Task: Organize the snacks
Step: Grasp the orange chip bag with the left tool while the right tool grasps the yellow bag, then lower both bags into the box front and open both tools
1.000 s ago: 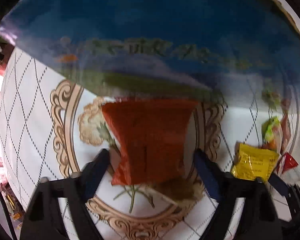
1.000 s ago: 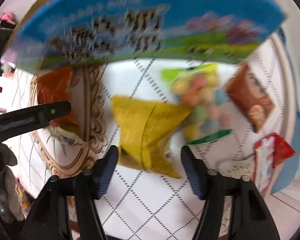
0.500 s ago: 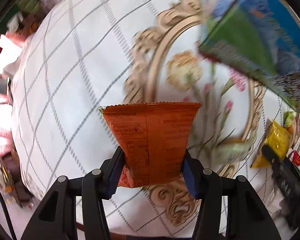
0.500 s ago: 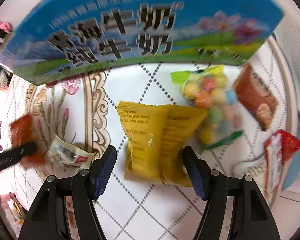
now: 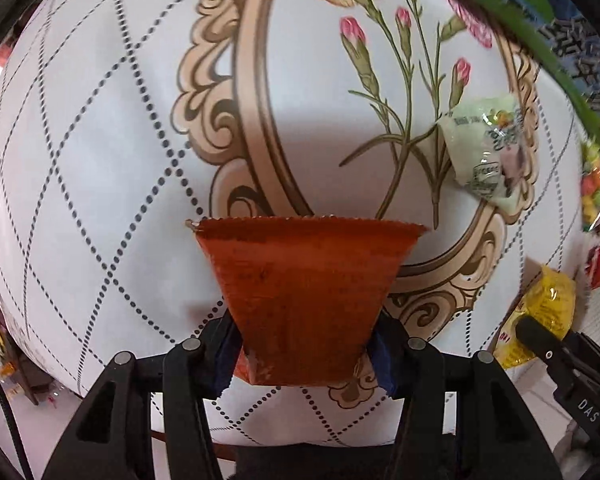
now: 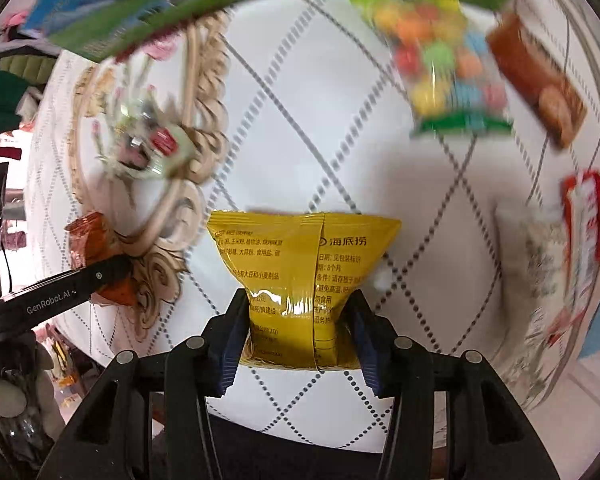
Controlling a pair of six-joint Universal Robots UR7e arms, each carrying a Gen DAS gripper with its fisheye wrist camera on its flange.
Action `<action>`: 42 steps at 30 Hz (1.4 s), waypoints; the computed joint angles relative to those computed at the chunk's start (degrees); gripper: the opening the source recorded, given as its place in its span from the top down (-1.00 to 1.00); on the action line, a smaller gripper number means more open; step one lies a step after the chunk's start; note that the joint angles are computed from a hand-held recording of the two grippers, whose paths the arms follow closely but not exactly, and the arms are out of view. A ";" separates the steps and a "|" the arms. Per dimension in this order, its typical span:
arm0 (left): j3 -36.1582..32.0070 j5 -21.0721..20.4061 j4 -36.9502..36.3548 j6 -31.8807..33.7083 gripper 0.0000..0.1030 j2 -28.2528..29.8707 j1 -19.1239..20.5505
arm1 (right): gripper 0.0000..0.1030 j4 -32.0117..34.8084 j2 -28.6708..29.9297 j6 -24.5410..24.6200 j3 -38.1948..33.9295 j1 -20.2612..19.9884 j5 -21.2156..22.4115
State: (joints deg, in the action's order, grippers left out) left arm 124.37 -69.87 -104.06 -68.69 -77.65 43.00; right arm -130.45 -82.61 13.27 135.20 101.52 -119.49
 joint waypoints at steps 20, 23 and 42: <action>-18.56 -0.13 -8.84 8.67 0.04 8.26 -6.82 | 0.06 6.67 -11.30 -4.26 -7.55 2.62 8.03; -26.05 2.43 -8.54 14.24 0.04 12.26 -5.53 | 0.05 7.11 -10.89 -5.47 -13.64 3.97 7.16; -57.78 -3.85 7.94 22.89 0.04 36.26 8.77 | 0.05 14.51 13.30 -10.88 -42.35 -0.69 -3.83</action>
